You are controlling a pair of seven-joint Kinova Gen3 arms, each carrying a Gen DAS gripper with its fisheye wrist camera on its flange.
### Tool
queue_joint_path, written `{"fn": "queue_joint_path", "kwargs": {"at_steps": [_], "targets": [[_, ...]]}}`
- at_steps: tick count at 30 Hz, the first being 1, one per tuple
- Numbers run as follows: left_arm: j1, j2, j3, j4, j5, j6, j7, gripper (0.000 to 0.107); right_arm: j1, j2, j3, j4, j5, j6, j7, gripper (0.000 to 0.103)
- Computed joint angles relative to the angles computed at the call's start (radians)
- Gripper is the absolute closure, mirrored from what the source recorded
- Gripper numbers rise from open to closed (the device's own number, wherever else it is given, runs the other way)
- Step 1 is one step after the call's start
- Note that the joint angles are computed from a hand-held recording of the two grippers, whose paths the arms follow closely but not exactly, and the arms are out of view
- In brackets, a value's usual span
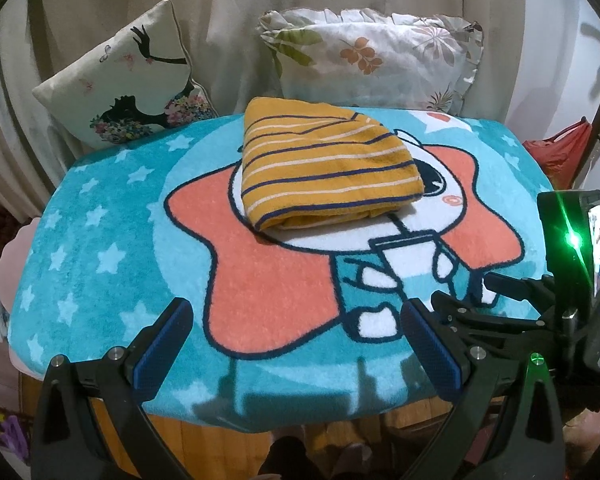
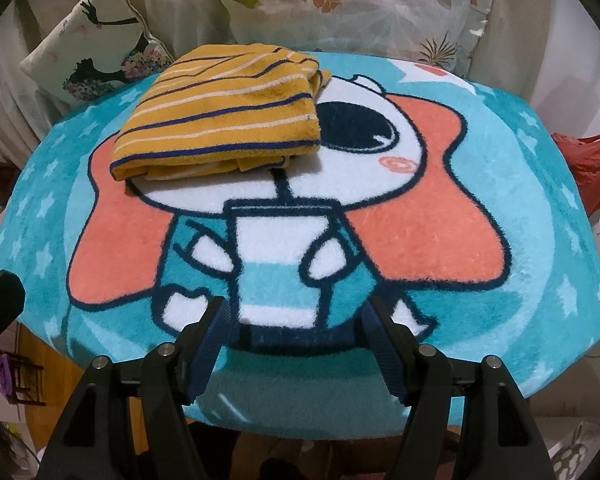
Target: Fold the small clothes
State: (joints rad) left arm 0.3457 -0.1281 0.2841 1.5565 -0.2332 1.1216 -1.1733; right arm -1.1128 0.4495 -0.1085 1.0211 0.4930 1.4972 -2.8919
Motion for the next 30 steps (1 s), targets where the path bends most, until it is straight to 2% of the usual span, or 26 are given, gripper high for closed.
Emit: {"fn": "queue_joint_path", "kwargs": {"at_steps": [15, 30], "targets": [[-0.013, -0.043, 0.003, 0.039, 0.026, -0.005, 0.009, 0.004, -0.036, 0.015, 0.004, -0.027, 0.006, 0.035, -0.002, 0.029], [-0.040, -0.115, 0.062, 0.071, 0.019, 0.019, 0.089, 0.004, -0.082, -0.028, -0.017, 0.029, 0.056, 0.051, -0.045, 0.026]]}}
